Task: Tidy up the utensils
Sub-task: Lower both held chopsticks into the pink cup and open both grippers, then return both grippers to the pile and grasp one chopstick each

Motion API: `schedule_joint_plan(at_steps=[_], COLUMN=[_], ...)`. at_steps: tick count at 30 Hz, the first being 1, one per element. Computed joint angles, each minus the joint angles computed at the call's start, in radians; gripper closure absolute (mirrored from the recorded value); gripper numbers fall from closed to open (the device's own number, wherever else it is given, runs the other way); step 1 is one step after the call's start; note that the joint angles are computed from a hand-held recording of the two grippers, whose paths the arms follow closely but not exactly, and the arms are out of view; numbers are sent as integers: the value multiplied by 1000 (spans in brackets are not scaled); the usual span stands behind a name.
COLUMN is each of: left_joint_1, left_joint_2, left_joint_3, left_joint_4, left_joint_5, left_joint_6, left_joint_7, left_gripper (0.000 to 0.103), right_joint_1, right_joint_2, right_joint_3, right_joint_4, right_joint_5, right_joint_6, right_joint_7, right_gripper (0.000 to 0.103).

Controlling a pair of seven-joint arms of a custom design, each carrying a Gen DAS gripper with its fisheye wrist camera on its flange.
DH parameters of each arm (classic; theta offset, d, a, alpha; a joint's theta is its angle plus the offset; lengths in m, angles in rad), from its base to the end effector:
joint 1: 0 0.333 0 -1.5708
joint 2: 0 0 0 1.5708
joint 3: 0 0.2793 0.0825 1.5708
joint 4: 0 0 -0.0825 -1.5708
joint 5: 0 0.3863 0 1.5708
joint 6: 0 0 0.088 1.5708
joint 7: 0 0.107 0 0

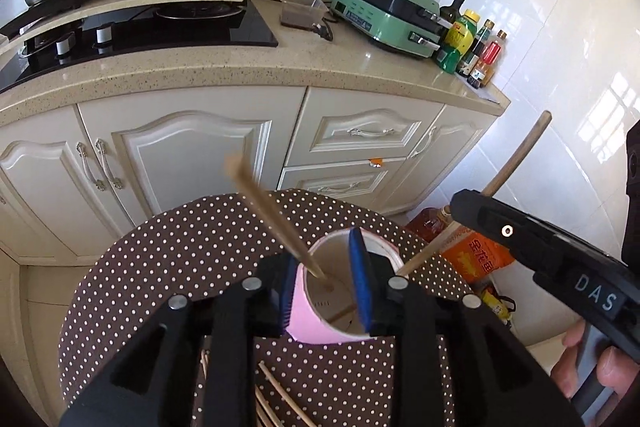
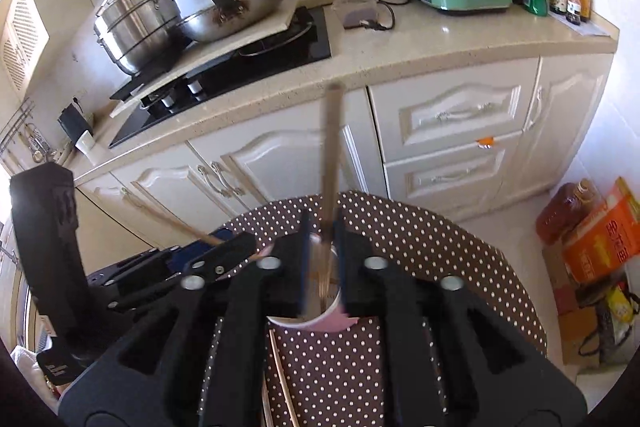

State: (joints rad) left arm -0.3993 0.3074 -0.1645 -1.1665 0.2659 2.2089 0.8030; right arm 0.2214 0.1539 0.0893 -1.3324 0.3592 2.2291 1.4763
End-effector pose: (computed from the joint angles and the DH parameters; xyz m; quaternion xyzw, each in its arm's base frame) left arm 0.5871 -0.3346 0.6763 -0.7046 0.6032 -0.3430 0.1482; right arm 0.6069 0.2004 0.6943 -0.7350 0.5485 -0.0855 0.3895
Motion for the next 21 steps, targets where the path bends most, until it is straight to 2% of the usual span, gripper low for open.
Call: schedule_joint_plan(at_steps=[1,2,7,11,17,21], left_joint_1=[1,1,20,43,85,117], left_joint_2=[-7,-15,-107,-181,-325,-422], left_joint_3=[-1,-2,-14,-32,-61,-83], left_joint_4=[-5,-13,-122,-205,-372,-485], left_joint_5=[-3,-3,-18,-34,-53,-75], left_joint_6=[-7,-15,3,31,68,62], left_joint_7=[1,2,-22,-48,-91,-87], left_gripper=[76,75,71,64,63,63], right_joint_1=[1,3,11,17,36,54], right_joint_2=[-12,-29,-87,-141,-238,-302], right_joint_3=[-1,-2,-9,-19,-35,-45], right_joint_4=[-16,-38,-107,-169,-284,-369], right_joint_5=[-4,-7,-14,-15,-21,-23], right_joint_6=[9,24,49,58,57,41], right_joint_7=[6,14,23,36,25,18], right_gripper=[57,46,46,46,46,46])
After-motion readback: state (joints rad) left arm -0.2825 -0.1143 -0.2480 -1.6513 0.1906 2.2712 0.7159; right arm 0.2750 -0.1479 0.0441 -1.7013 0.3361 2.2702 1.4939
